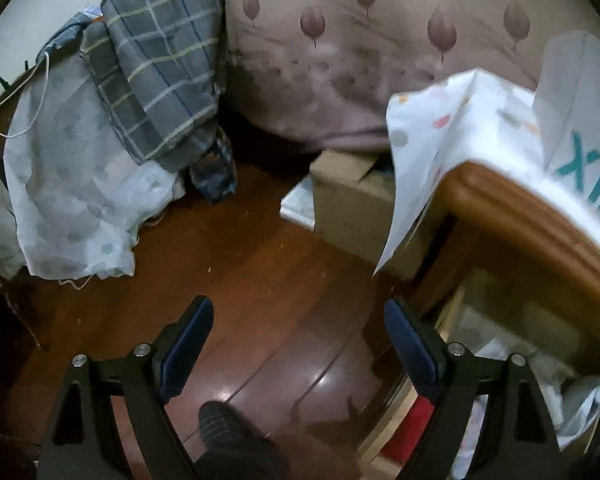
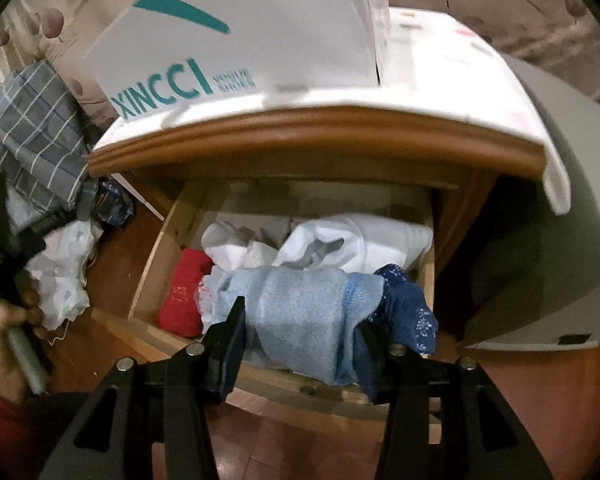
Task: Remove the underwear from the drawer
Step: 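Lower the right gripper onto the light-blue sock and close on it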
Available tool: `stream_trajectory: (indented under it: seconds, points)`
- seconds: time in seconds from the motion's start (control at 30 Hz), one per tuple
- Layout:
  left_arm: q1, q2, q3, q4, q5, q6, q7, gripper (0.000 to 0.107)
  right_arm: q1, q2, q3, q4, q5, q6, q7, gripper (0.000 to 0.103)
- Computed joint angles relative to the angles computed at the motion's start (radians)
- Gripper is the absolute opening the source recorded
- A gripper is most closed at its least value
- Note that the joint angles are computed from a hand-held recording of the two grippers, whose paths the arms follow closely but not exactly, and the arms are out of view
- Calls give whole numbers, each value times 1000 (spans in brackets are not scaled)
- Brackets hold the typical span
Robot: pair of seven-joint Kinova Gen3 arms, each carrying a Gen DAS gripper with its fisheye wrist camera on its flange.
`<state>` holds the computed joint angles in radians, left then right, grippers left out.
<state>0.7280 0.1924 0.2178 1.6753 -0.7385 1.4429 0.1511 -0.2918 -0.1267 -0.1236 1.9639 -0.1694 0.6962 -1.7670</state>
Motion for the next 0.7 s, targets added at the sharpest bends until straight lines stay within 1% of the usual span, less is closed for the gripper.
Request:
stream_trajectory:
  seconds: [0.03, 0.07, 0.2, 0.3, 0.43, 0.53, 0.7]
  points:
    - [-13, -11, 5, 8, 5, -18, -6, 85, 0, -5, 4, -15, -2, 20, 6, 47]
    - [-8, -16, -2, 13, 2, -20, 3, 85, 1, -10, 11, -38, -7, 47, 20, 47]
    - [-10, -9, 0, 2, -6, 0, 13, 86, 12, -27, 29, -109, -31, 118, 48, 47]
    - [-19, -8, -1, -1, 4, -9, 1, 86, 20, -38, 40, -185, -52, 178, 68, 47]
    - [-34, -14, -5, 1, 27, -40, -15, 86, 23, -23, 58, -307, -114, 264, 107, 47]
    - [-36, -22, -4, 12, 27, -51, -11, 86, 19, -17, 28, -332, -100, 264, 94, 47]
    - [-41, -28, -2, 16, 30, -49, -2, 86, 6, 43, 8, -295, -113, 227, 46, 47]
